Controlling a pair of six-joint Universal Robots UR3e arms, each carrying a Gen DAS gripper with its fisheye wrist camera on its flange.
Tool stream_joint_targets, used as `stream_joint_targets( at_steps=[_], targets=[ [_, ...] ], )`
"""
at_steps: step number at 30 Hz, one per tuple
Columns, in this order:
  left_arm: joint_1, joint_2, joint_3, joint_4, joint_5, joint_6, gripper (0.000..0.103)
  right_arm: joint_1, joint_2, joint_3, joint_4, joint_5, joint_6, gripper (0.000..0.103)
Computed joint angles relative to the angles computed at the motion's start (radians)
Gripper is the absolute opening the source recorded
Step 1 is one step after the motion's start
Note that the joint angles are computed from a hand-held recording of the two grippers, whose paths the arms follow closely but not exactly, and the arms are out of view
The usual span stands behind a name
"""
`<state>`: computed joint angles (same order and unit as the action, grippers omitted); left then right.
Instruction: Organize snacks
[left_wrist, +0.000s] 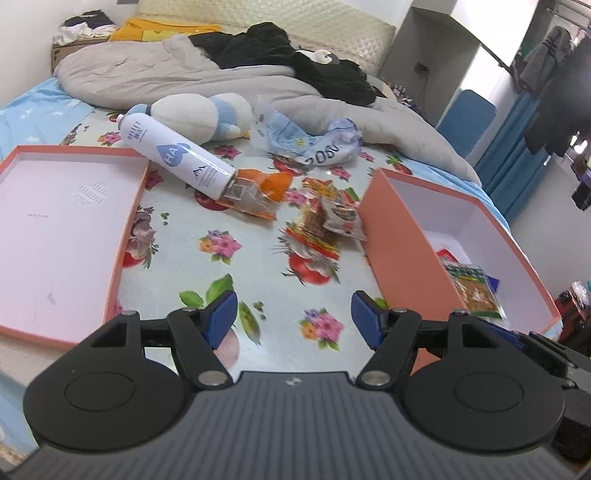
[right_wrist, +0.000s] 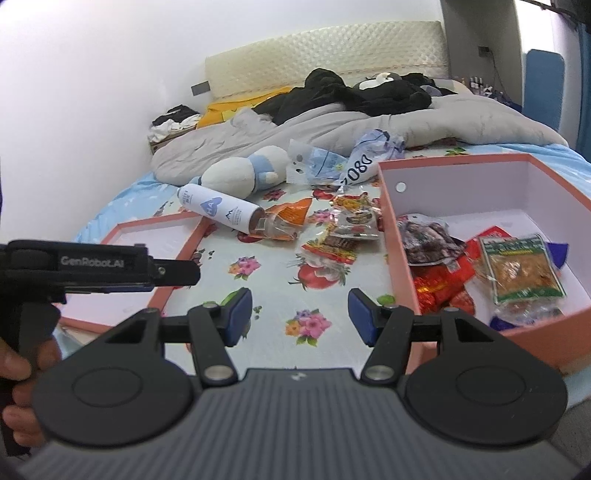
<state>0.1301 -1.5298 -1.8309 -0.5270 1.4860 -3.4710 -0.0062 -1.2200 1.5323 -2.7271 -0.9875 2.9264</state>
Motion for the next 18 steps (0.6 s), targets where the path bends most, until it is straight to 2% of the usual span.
stream_joint_targets(
  at_steps=[5,11,14,18],
  targets=[
    [0.074,-0.1,0.03,0.069,-0.036,-0.015,0.073,0.064,0.129,-0.132,-0.006,-0.046,0.016,0.059],
    [0.123,-0.237,0.093,0.143,-0.076,-0.032,0.073,0.124,0.311,-0.367,0.078,-0.088,0.022,0.059],
    [0.137,-0.329,0.165,0.162,-0.086,-0.03,0.073,0.154,0.412,-0.512,0.12,-0.123,0.025,0.058],
    [0.156,-0.456,0.309,0.129,-0.109,-0.023,0.073,0.197,0.593,-0.8,0.221,-0.196,0.036,0.058]
  ],
)
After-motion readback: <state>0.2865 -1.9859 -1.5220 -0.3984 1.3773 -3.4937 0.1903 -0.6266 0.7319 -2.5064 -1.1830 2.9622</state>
